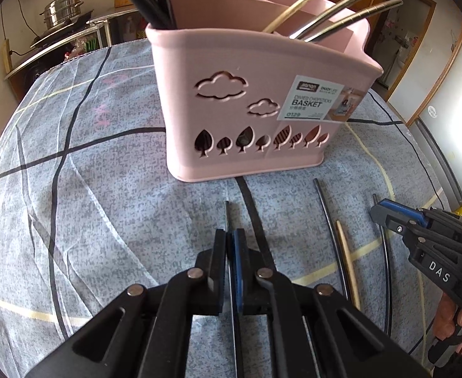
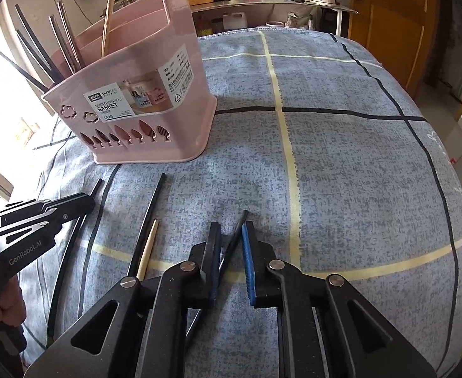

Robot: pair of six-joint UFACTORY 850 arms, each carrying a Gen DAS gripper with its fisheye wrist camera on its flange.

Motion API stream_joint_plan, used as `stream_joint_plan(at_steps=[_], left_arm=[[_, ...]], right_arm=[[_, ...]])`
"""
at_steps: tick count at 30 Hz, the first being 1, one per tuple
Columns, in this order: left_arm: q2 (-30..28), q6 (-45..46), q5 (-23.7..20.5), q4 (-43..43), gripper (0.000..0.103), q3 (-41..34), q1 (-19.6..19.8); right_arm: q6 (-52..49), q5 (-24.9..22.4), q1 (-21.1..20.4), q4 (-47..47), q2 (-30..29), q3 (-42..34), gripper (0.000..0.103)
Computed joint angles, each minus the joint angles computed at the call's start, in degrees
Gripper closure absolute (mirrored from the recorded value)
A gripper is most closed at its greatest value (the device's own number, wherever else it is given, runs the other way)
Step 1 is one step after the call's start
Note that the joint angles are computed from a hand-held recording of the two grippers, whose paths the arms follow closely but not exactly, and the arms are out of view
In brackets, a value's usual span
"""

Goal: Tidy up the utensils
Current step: 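Close the left tool on a black chopstick while the right tool grasps a black chopstick, then lift both held chopsticks and carry them above the pink basket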

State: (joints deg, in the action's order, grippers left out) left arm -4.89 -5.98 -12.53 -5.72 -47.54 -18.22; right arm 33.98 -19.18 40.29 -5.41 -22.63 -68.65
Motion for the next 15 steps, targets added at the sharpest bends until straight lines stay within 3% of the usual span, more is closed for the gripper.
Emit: stream_joint_plan(at_steps=[7,10,15], left_arm=[[-0.92,-8.01,-1.2,10.07,0.097,-1.39,-1.21],[-0.68,2.11,-1.23,-0.44,0.098,-1.34,-0.22],[2.86,7.97,-0.24,-6.58,0.098,-0.02,0.69]], right_arm=[[-4.63,-0.56,-0.19,3.75,-0.87,-1.3,0.097],[-8.16,0.25,-0.18,7.51,-0.54,-1.12,0.099],[-9.07,2.6,0.57,7.62,2.14,0.17,0.099]])
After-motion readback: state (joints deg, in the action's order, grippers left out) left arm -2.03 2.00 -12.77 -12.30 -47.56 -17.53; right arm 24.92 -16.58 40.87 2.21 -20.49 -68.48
